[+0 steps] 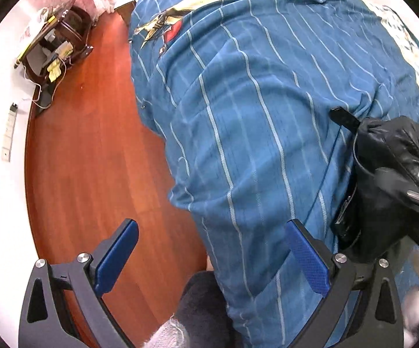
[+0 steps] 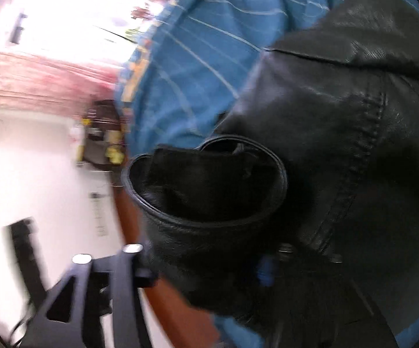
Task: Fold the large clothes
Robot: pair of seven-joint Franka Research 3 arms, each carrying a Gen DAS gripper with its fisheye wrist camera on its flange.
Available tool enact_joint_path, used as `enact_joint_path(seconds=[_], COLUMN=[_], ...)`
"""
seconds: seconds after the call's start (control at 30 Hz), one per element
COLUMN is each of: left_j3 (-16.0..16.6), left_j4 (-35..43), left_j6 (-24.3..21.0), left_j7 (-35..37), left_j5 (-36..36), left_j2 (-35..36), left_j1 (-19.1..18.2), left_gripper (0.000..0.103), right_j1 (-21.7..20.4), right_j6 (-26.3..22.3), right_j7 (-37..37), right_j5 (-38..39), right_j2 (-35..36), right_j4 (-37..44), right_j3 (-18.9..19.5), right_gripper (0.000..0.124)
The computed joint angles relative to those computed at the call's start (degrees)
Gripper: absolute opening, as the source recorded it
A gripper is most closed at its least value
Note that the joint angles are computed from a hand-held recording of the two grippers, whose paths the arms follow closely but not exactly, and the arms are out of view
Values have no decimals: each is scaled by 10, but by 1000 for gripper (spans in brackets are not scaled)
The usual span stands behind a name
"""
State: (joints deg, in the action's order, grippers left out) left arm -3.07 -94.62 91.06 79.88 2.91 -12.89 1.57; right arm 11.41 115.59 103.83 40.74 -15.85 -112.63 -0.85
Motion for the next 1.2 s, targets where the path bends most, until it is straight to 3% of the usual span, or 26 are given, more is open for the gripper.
enact_joint_path(seconds=[0.03, 0.1, 0.2, 0.23, 0.27, 0.33, 0.4, 0.6, 0.77, 0.87, 0.97, 1.1, 1.13, 1.2], left_j3=[1, 4, 2, 1, 0, -4, -6, -12, -18, -25, -34, -38, -36, -31], left_j4=[4, 11, 18, 20, 20, 15, 13, 3, 7, 6, -6, -12, -14, -20], left_j6=[0, 0, 16, 22, 29, 45, 52, 66, 70, 94, 121, 126, 123, 117], left_j7=[-3, -1, -10, -12, -13, -14, -21, -31, -40, -43, -45, -46, -46, -45], left_j5=[-8, -16, -32, -39, -45, -49, -57, -56, -51, -32, 10, 53, 54, 49], left_j2=[1, -1, 5, 7, 8, 9, 13, 17, 29, 38, 45, 54, 51, 39], left_j1=[-1, 0, -2, -4, -5, -10, -13, -20, -26, -29, -33, -35, -34, -32], left_gripper=[103, 103, 103, 103, 103, 103, 103, 103, 103, 103, 103, 103, 103, 103], right_j1=[2, -4, -47, -60, -75, -90, -92, -74, -80, -93, -93, -69, -63, -61], right_j6=[-16, -55, -89, -97, -105, -116, -121, -158, -258, -191, -150, -120, -127, -187], right_j7=[-6, -11, 50, 73, 91, 90, 74, 75, 102, 102, 104, 114, 123, 117], right_j5=[34, 78, 26, 0, -24, -54, -59, -146, -157, -110, -111, -206, -232, -247], right_j2=[-14, -43, -95, -105, -103, -72, -26, 143, 181, 129, 128, 187, 203, 238], right_j4=[-5, -10, -13, -9, -4, 14, 25, 138, 238, 205, 183, 179, 201, 264], right_j3=[-12, -40, -50, -48, -54, -62, -64, -15, -16, -25, -24, -2, 1, -1], right_gripper=[86, 86, 86, 81, 67, 41, 34, 35, 36, 36, 36, 35, 36, 39])
